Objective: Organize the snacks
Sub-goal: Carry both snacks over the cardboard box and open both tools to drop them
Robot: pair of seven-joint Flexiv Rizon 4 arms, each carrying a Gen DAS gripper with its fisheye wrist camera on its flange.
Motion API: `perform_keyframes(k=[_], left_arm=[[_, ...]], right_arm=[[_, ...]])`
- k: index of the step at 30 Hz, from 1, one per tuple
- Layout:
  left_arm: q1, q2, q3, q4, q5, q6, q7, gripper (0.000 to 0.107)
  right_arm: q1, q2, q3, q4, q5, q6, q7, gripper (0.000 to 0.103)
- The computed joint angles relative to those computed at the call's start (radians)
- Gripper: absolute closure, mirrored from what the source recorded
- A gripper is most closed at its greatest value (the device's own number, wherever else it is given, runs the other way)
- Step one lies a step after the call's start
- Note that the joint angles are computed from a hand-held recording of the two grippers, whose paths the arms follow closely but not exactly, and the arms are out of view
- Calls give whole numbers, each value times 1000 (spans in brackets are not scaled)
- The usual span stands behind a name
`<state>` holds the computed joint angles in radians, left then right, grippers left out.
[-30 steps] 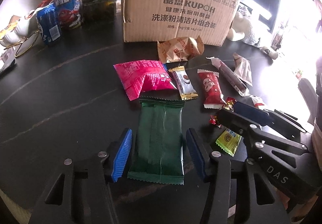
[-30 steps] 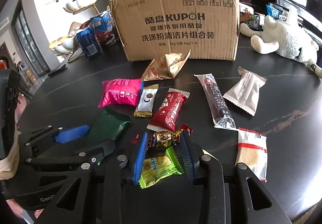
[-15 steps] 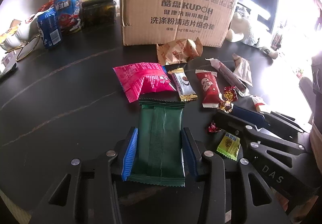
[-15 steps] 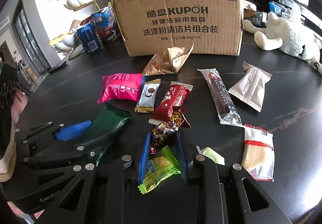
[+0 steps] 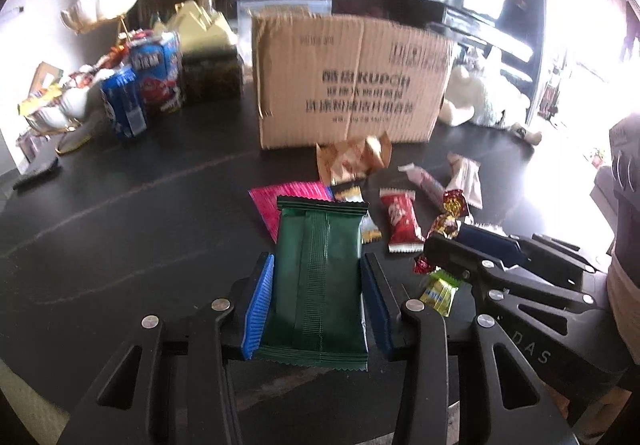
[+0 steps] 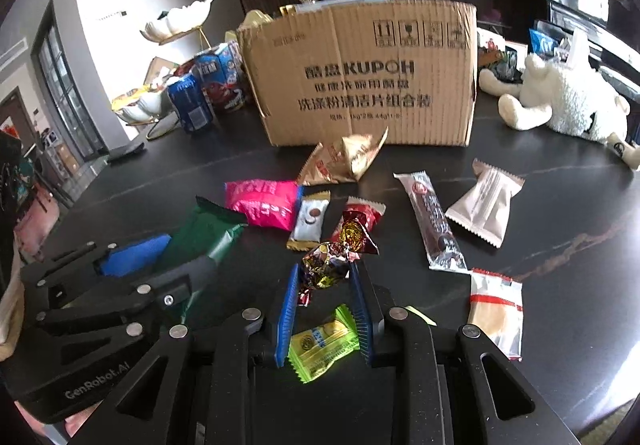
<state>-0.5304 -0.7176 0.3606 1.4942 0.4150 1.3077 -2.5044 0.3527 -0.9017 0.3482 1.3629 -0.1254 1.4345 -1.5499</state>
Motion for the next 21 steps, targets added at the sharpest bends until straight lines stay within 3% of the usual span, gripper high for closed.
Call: perform_keyframes(k=[4, 12, 16, 21], left_arm=[[-39, 28, 42, 0, 41, -10, -40, 64], [-40, 90, 30, -7, 119, -22, -53, 64], [-49, 99, 45, -54, 187, -52, -79, 64], [-2, 109, 7, -119, 227, -77, -60, 64]], right_arm=[[1, 33, -3, 29, 3, 32, 5, 75], [-14, 101, -2, 65, -13, 65, 23, 75], [-3, 107, -23, 36, -32, 68, 30, 75], [3, 84, -27, -51, -47, 43, 34, 75]])
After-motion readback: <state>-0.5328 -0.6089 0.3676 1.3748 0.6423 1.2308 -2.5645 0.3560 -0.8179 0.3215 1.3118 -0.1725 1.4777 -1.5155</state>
